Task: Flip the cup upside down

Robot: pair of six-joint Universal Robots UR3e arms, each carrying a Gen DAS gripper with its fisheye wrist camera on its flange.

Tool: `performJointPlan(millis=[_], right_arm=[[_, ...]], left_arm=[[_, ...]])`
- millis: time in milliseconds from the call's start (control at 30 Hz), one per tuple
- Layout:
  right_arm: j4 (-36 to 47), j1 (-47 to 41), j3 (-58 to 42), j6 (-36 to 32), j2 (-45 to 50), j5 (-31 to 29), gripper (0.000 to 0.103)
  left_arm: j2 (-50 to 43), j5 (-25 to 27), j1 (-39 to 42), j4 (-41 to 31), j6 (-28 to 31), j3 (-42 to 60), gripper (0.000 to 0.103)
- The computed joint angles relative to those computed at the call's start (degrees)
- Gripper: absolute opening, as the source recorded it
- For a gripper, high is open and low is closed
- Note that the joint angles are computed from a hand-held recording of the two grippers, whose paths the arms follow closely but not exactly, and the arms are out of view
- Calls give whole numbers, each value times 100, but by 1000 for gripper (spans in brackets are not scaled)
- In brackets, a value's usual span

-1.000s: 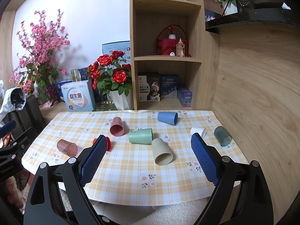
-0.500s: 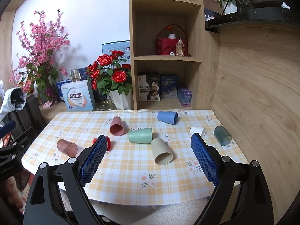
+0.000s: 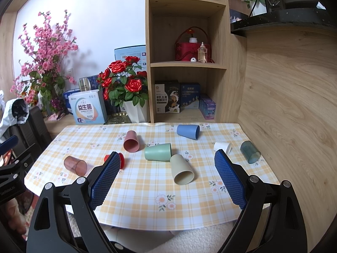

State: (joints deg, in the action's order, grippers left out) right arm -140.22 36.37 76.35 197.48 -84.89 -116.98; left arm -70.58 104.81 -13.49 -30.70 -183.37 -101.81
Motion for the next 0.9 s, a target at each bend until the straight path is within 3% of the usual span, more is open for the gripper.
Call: performJointPlan(millis=[533, 700, 900], right_arm=[[-135, -158, 273, -73, -160, 155, 88], [-325, -303, 671, 44, -258, 401, 88], [-164, -593, 401, 41, -5, 688, 88]], left_arm=[[-27, 56, -53, 19, -38, -19, 97], [76, -240, 179, -102, -117, -113, 97], [137, -437, 638, -162, 32, -230, 97]])
